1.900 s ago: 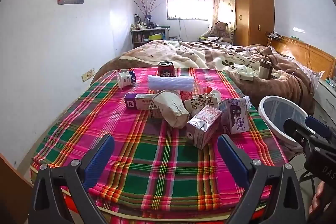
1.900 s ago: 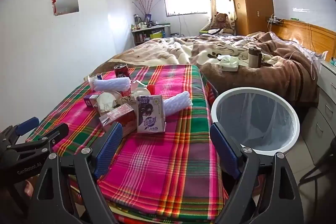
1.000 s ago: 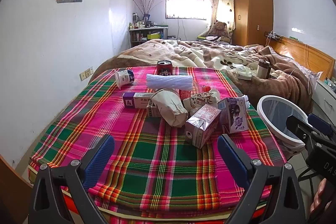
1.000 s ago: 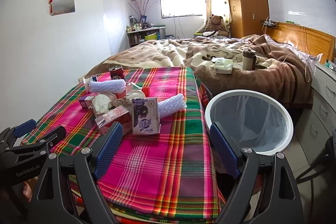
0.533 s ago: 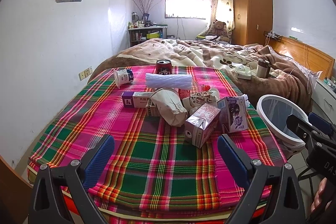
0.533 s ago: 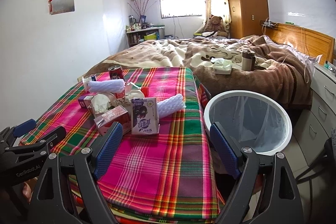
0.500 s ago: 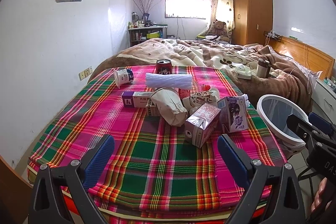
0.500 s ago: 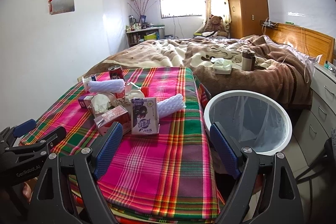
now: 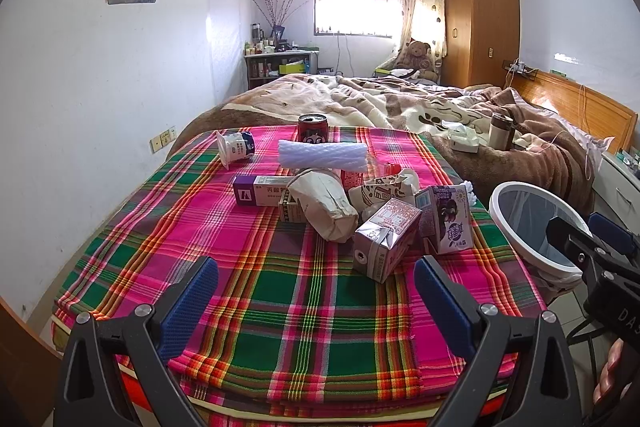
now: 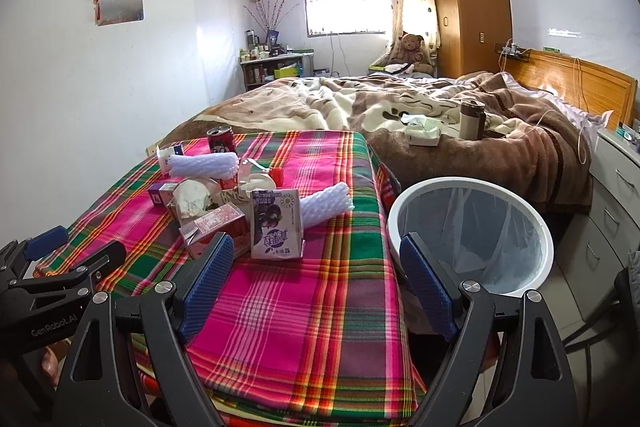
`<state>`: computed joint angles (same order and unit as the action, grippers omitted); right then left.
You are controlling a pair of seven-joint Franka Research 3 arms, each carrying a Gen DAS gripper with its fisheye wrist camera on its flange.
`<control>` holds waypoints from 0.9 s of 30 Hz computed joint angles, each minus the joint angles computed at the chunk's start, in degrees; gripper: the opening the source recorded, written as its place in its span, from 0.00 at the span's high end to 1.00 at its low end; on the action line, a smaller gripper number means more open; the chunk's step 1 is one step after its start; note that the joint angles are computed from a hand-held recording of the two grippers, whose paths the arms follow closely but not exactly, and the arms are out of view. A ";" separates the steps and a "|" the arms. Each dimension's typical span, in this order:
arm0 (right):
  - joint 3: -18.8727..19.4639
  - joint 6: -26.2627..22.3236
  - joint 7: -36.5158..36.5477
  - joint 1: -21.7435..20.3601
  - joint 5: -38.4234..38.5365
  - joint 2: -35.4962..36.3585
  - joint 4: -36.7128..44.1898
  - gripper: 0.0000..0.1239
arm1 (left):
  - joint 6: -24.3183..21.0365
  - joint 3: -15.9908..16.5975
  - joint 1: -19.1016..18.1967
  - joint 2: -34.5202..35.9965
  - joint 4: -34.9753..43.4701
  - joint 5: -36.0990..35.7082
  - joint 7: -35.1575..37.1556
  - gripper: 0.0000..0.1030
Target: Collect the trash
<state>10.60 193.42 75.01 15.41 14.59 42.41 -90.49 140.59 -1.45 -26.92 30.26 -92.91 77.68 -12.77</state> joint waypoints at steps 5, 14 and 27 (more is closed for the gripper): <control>-0.13 0.13 0.08 0.14 -0.02 -0.10 -0.16 0.30 | 0.01 -0.01 0.01 -0.10 -0.08 -0.05 0.00 0.03; -0.73 -0.32 0.20 0.58 0.22 -0.07 0.19 0.30 | 0.02 -0.04 0.07 -0.03 -0.01 -0.14 0.11 0.03; -2.73 -1.56 0.35 2.13 1.26 0.85 1.84 0.30 | 2.49 0.55 0.81 1.92 1.96 -1.85 2.48 0.03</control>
<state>7.87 191.86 75.36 17.54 15.86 43.26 -88.64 143.08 -0.90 -26.11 32.18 -90.95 75.83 -10.29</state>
